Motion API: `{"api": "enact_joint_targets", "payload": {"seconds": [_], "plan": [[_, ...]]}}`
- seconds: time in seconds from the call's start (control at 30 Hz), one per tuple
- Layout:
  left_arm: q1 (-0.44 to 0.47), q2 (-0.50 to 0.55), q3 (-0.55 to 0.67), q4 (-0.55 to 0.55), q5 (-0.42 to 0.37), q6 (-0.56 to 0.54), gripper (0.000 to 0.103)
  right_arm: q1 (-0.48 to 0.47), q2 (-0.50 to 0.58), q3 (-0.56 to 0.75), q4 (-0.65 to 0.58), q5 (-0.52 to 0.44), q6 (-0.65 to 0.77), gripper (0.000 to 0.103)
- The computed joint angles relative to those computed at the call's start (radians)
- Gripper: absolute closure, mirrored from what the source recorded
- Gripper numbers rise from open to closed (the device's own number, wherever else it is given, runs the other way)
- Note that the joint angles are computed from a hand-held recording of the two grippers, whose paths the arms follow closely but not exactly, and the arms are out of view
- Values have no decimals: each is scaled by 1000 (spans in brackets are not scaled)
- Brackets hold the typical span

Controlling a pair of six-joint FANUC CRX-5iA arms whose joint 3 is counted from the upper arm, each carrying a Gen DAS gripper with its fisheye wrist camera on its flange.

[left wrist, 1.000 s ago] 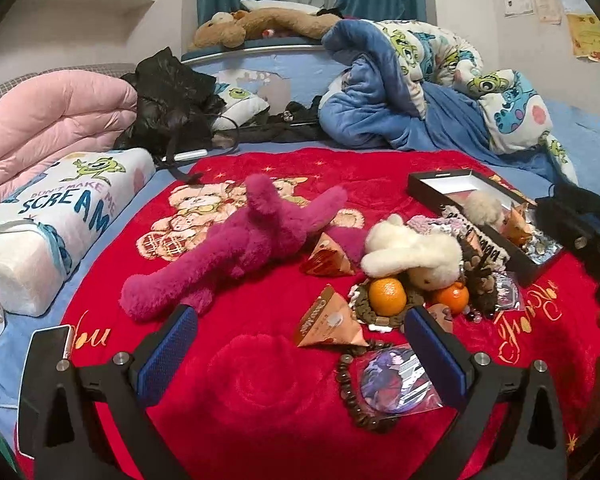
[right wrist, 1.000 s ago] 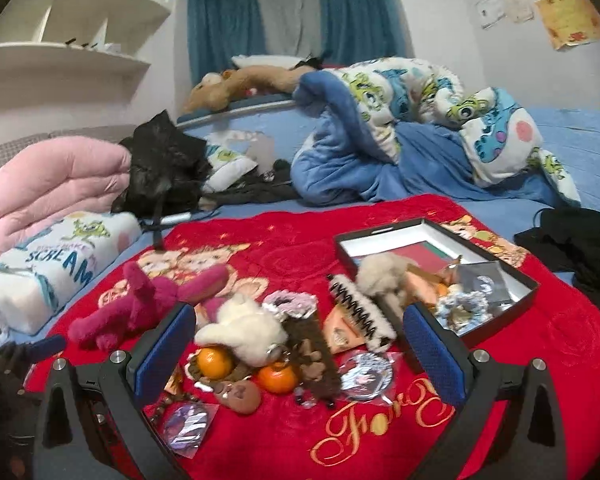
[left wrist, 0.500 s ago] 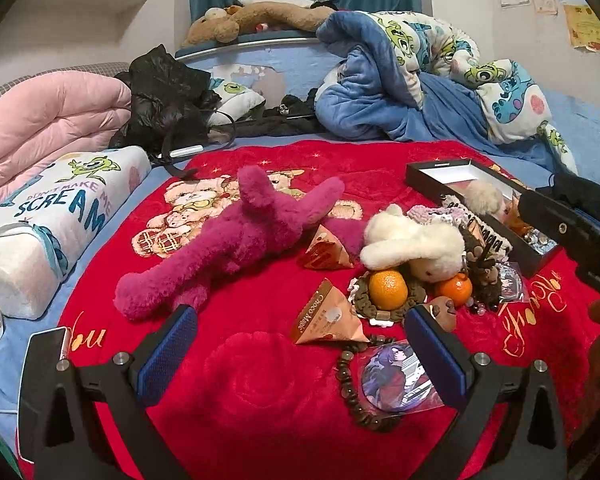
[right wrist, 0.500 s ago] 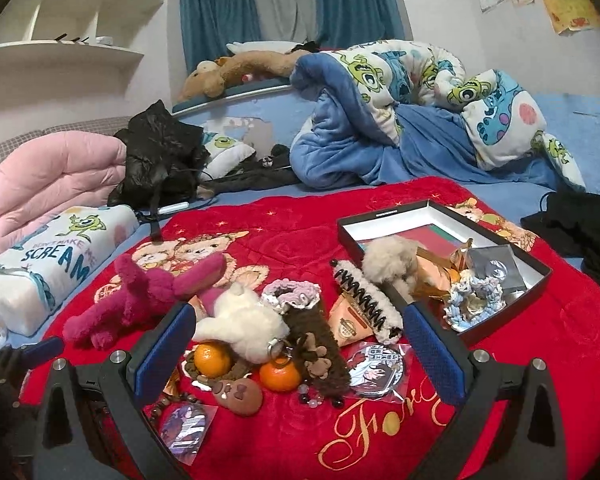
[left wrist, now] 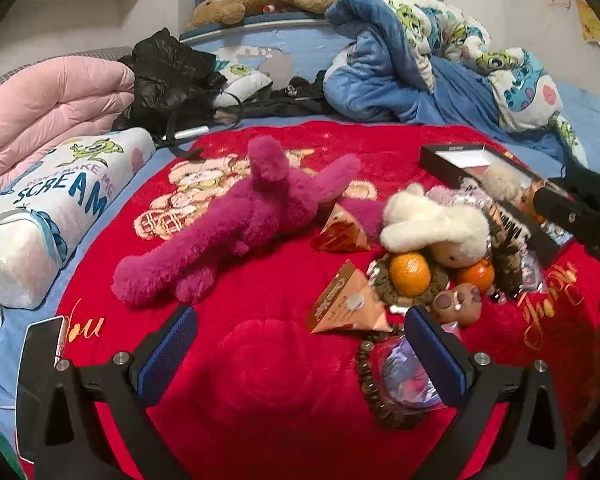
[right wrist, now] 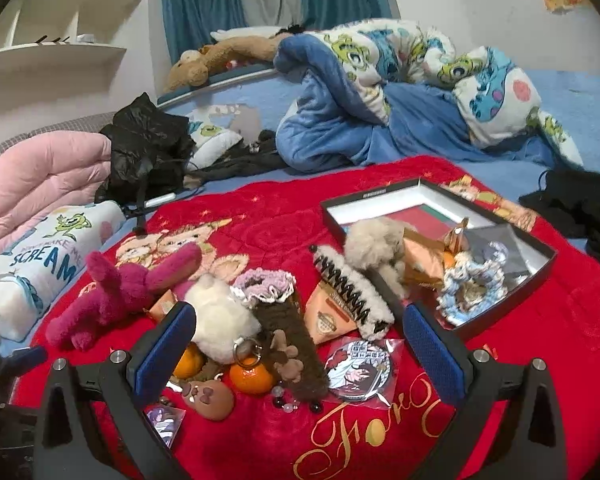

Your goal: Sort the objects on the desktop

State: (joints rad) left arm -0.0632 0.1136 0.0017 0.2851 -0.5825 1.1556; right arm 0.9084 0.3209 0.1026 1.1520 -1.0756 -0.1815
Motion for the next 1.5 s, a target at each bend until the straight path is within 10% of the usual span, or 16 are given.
{"api": "enact_joint_targets", "payload": {"seconds": [0.9,1.5], "plan": [[-55,138,200,-266,-250,133,0,-58,22,68,-306,83,339,26],[-21,174,217,-161,-300,105,0,-103,-45,-37,-412,325,330,46]]}}
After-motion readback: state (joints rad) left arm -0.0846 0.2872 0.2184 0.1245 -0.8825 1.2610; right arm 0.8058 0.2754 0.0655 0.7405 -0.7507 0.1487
